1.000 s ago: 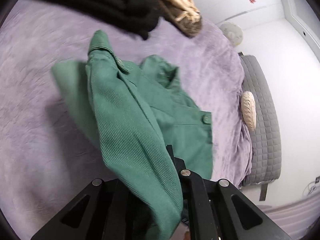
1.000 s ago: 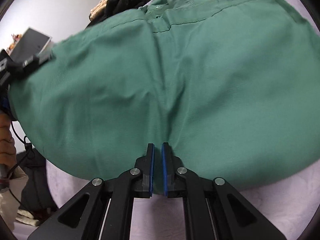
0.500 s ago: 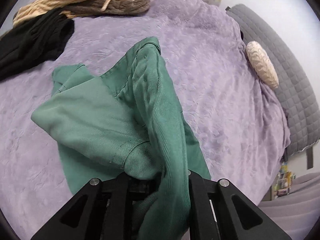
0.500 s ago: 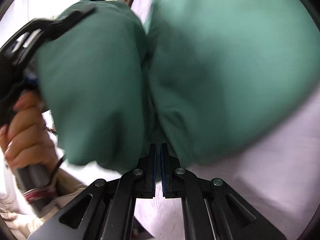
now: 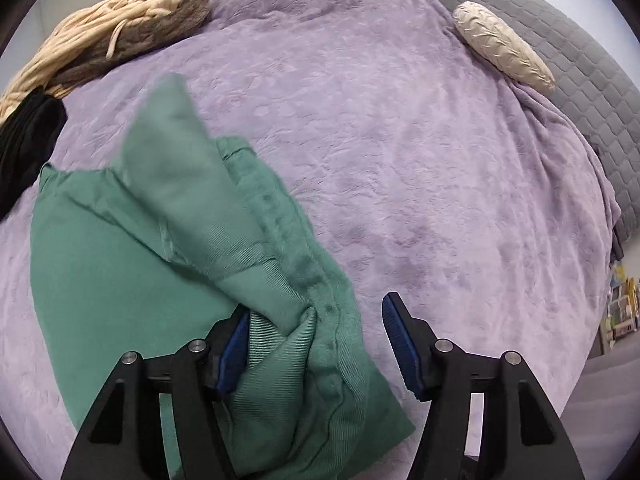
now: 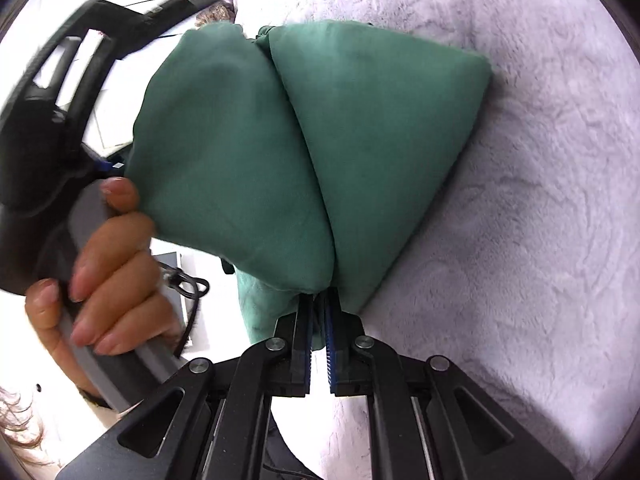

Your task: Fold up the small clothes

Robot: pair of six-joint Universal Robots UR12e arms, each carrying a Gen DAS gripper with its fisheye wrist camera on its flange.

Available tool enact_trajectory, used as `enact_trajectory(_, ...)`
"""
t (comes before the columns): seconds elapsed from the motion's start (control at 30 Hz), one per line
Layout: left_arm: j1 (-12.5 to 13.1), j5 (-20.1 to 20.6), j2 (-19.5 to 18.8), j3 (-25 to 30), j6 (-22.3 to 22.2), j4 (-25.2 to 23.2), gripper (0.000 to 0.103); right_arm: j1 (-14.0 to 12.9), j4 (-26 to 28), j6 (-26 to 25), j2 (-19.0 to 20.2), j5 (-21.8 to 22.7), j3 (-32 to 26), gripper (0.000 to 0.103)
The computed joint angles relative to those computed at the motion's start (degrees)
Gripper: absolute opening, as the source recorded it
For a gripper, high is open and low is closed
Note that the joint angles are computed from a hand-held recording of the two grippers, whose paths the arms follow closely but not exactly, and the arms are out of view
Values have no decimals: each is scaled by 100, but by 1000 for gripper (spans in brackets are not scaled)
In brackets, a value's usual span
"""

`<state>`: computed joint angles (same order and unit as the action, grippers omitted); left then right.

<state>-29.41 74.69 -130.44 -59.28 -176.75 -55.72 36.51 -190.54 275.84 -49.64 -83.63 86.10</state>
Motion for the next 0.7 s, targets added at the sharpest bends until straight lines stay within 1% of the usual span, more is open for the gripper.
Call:
enact_trajectory(0.07, 62, -428, 14, 48, -8, -46, 63, 12, 138, -56, -25, -21, -24, 9)
enact_trajectory(0.1, 142, -800, 49, 6, -53, -34, 63, 17, 204, -81, -55, -43, -7, 9)
enact_trajectory(0.13, 233, -1133, 102, -75, -134, 45, 64, 24, 271, -98, -93, -78, 19, 13)
enact_trajectory(0.17, 295, -1281, 148, -139, -220, 151, 72, 32, 337, -107, -134, -125, 53, 25)
enact_trajectory(0.2, 375, -1374, 232, -271, -317, 356, 76, 13, 336, -126, -223, -160, 176, 35)
enact_trajectory(0.23, 428, -1339, 300, -376, -409, 555, 80, 24, 374, -126, -246, -235, 189, 60)
enact_trajectory(0.27, 507, -1251, 411, -551, -486, 804, 80, 48, 353, -124, -268, -302, 217, 67)
enact_trajectory(0.3, 574, -1169, 482, -647, -497, 893, 80, 63, 316, -146, -275, -335, 220, 67)
enact_trajectory(0.4, 773, -581, 729, -994, -568, 966, 80, 84, 326, -365, -219, -200, 65, 67)
enact_trajectory(0.5, 948, -125, 898, -1323, -664, 787, 80, 31, 397, -546, -27, 120, -207, 67)
enact_trajectory(0.53, 1000, 28, 950, -1432, -758, 677, 80, 9, 424, -536, 120, 185, -414, 67)
enact_trajectory(0.57, 1050, 87, 1003, -1541, -825, 601, 80, -3, 386, -529, 229, 223, -552, 65)
enact_trajectory(0.6, 1100, 118, 1059, -1650, -918, 517, 80, -3, 382, -530, 356, 254, -733, 61)
enact_trajectory(0.63, 1119, 132, 1106, -1749, -989, 491, 80, -13, 424, -532, 462, 278, -904, 34)
enact_trajectory(0.67, 1142, 151, 1161, -1860, -1030, 487, 80, -26, 590, -557, 469, 333, -973, 14)
enact_trajectory(0.7, 1157, 181, 1210, -1951, -1034, 506, 80, -29, 691, -620, 519, 352, -1100, 13)
